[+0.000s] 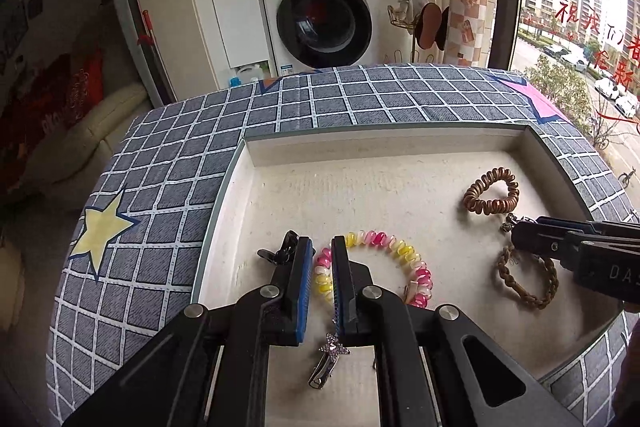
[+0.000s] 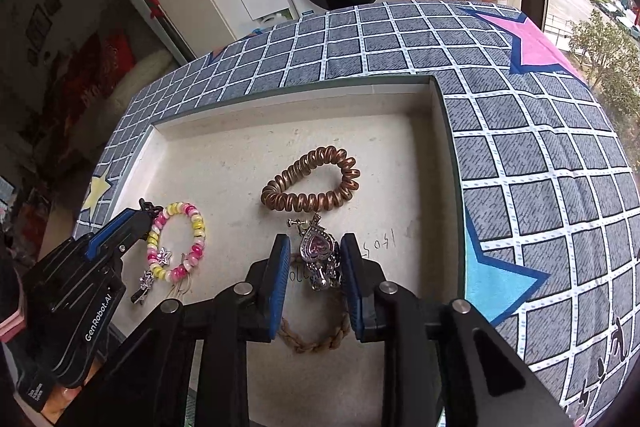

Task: Organize jewelry
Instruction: 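Open both tools, releasing the items in the tray, and withdraw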

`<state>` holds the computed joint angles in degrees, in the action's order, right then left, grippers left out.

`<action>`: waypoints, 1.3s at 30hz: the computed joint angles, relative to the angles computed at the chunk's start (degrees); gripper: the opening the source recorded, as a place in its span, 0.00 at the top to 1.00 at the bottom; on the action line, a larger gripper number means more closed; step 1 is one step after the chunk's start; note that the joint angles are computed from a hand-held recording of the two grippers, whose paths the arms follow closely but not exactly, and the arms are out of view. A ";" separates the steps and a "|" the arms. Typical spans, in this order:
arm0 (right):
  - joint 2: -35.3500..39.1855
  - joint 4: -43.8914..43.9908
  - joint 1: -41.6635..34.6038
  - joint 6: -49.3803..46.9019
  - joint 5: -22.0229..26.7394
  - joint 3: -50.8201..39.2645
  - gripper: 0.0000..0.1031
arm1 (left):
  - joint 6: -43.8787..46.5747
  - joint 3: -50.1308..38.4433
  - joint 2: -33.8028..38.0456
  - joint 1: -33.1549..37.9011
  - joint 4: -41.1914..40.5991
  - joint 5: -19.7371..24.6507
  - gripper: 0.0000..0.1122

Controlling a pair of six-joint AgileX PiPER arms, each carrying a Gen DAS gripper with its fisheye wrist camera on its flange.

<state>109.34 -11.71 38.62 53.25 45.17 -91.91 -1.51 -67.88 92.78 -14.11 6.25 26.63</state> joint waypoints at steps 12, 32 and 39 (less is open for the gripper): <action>-6.83 5.32 -1.14 1.65 -8.40 7.24 0.30 | 2.27 0.70 -3.81 0.61 -2.73 2.07 0.80; -19.55 -4.29 8.85 15.08 -6.31 16.42 0.18 | 12.86 11.33 -20.47 6.75 -14.08 5.74 0.59; -21.35 -11.14 14.74 23.24 -1.74 16.49 0.03 | 10.80 14.98 -28.78 6.69 -12.02 6.54 0.08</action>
